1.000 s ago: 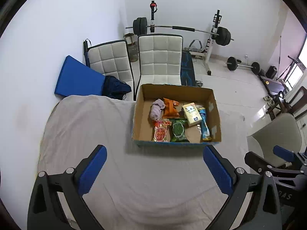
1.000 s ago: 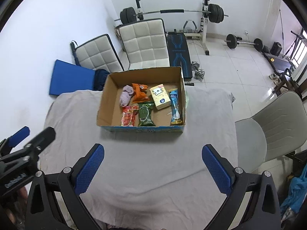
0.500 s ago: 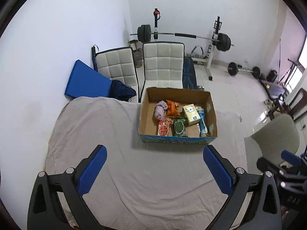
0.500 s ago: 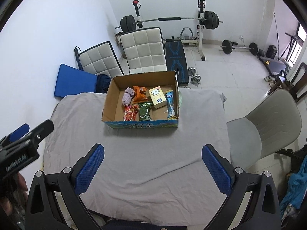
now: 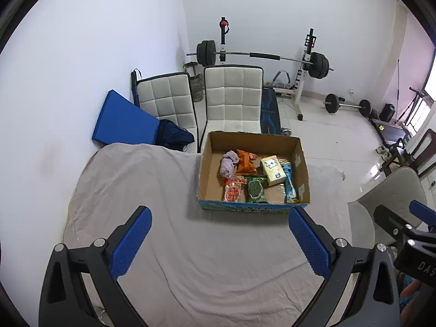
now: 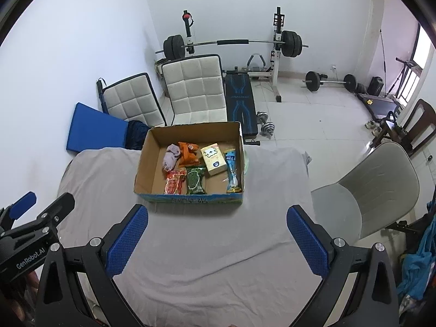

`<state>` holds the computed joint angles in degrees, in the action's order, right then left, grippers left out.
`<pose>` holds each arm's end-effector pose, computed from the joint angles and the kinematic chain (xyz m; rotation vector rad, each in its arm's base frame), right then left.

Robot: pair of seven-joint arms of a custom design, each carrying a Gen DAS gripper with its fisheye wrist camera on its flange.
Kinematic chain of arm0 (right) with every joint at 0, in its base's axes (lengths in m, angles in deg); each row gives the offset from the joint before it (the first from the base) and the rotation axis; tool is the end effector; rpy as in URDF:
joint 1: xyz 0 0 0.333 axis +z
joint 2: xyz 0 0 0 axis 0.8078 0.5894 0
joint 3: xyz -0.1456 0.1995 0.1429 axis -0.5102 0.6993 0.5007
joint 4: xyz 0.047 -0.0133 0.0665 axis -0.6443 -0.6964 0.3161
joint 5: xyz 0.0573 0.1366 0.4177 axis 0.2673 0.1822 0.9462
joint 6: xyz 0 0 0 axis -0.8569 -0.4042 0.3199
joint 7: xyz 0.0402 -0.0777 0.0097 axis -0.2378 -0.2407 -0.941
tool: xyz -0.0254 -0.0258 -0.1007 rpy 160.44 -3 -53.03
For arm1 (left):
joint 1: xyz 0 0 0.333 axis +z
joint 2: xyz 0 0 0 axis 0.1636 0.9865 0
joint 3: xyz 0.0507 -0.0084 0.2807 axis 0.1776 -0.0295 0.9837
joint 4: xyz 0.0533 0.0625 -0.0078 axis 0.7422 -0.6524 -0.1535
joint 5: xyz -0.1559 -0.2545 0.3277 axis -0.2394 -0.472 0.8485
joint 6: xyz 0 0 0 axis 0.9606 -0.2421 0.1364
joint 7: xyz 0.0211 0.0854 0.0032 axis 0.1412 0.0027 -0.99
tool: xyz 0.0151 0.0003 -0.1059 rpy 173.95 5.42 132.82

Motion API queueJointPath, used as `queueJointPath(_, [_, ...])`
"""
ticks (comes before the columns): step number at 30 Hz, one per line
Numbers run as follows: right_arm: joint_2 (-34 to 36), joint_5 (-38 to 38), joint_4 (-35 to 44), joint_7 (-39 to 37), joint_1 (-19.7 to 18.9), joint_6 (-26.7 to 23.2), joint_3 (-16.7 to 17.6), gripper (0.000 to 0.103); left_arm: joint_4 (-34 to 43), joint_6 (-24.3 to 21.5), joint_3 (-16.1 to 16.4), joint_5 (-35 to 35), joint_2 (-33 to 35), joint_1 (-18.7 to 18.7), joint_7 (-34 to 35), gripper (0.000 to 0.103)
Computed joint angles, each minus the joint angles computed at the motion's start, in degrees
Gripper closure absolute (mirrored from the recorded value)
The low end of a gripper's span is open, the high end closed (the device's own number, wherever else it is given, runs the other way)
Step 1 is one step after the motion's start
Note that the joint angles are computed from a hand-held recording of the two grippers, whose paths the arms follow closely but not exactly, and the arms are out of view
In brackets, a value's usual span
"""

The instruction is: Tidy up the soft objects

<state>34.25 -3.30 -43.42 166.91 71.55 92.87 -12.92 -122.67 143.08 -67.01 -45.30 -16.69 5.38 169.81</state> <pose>0.4405 0.1919 0.7132 -1.1351 2.5266 -0.6837 0.5797 -0.1498 0.7435 -1.2864 2.4041 -0.7741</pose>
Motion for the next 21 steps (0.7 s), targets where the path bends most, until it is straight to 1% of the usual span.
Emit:
queueJointPath(10, [0.42, 0.25, -1.66, -1.17, -1.02, 2.3, -1.46, 0.0, 1.19, 2.09, -0.57, 1.18, 2.08, -0.68, -1.25, 0.0])
queueJointPath(18, [0.14, 1.11, -3.24, -1.93, -1.54, 3.84, -2.16, 0.0, 1.67, 2.31, -0.71, 1.7, 2.95, -1.2, -0.91, 0.0])
queueJointPath(21, [0.3, 1.1, -3.28, -2.1, -1.68, 3.73, -2.0, 0.0, 2.15, 2.05, -0.66, 1.59, 3.56, -1.29, -0.92, 0.0])
